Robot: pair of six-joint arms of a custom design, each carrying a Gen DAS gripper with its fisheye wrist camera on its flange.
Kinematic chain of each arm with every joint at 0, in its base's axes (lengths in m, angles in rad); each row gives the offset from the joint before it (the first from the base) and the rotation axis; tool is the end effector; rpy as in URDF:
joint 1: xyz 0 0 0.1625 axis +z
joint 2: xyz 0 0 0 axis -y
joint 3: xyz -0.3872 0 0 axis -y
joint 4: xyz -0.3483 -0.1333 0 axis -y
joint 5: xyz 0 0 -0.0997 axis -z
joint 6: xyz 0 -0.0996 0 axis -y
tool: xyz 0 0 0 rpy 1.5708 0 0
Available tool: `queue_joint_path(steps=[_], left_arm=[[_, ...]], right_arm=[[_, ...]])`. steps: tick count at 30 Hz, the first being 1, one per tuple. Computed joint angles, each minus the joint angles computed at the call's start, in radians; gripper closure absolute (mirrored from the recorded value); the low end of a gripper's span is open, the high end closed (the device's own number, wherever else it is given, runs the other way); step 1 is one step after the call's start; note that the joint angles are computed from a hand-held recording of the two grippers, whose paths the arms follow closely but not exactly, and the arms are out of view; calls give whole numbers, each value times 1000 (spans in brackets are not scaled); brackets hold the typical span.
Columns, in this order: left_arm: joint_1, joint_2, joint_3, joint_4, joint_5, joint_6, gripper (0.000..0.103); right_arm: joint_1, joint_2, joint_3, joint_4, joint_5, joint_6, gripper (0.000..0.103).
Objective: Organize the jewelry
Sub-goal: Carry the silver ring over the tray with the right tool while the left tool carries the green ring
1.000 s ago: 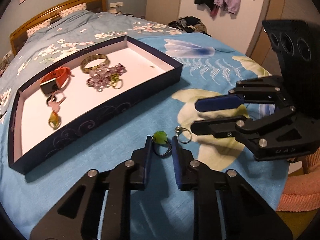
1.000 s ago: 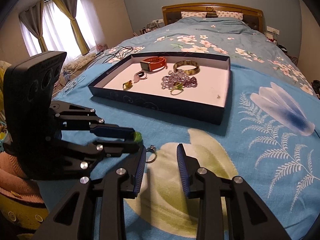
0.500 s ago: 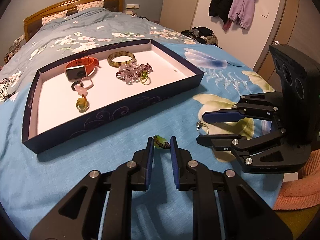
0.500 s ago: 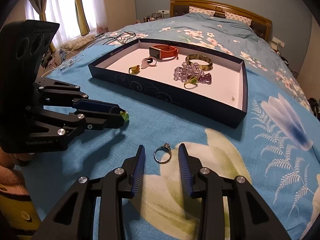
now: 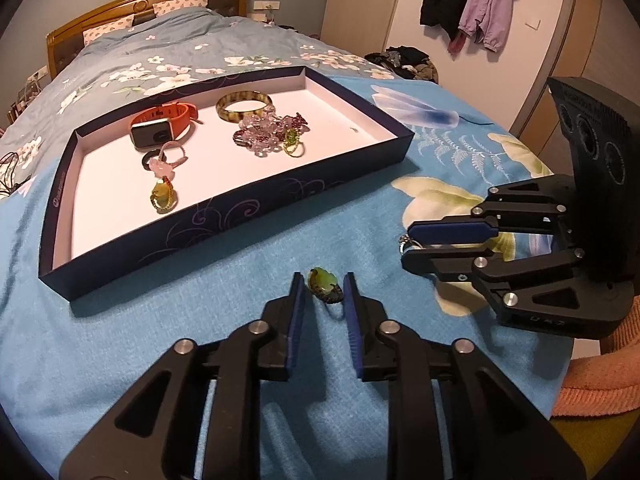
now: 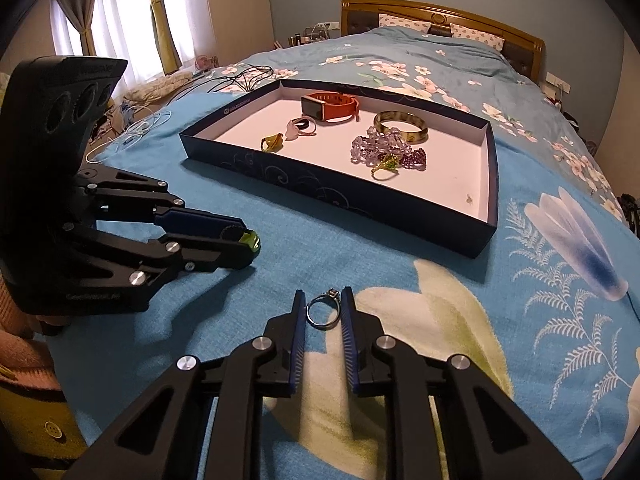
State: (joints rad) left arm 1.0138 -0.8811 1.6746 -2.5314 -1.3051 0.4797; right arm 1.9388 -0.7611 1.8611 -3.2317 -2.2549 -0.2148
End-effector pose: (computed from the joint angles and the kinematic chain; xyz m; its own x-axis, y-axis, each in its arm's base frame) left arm -0.1845 -0.5978 0.1347 -0.5065 0.8059 -0.3065 0.8511 0.5242 -0.0281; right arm 0.2685 -0.5008 0.1068 -0.7597 -0.1343 0.6362 -0.4775 0.7794 -0.4057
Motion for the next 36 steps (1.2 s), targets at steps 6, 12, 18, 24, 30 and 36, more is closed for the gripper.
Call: queue_joint_path(steps=[6, 12, 18, 24, 30, 36], left_arm=[[5, -4, 1, -8, -2, -8, 89], [8, -16, 6, -23, -10, -11, 89], [4, -39, 15, -46, -21, -14, 89], [-3, -64, 16, -91, -33, -16, 89], [-5, -71, 3, -132, -21, -19, 89], [-5, -67, -12, -146, -14, -23, 89]], right_arm=[[-1, -18, 19, -38, 22, 2, 87], [-2, -28, 25, -72, 39, 1, 87], [3, -32, 21, -107, 51, -9, 87], [2, -33, 9, -129, 72, -14, 87], [1, -29, -9, -155, 77, -26, 87], [4, -20, -34, -174, 81, -49, 87]])
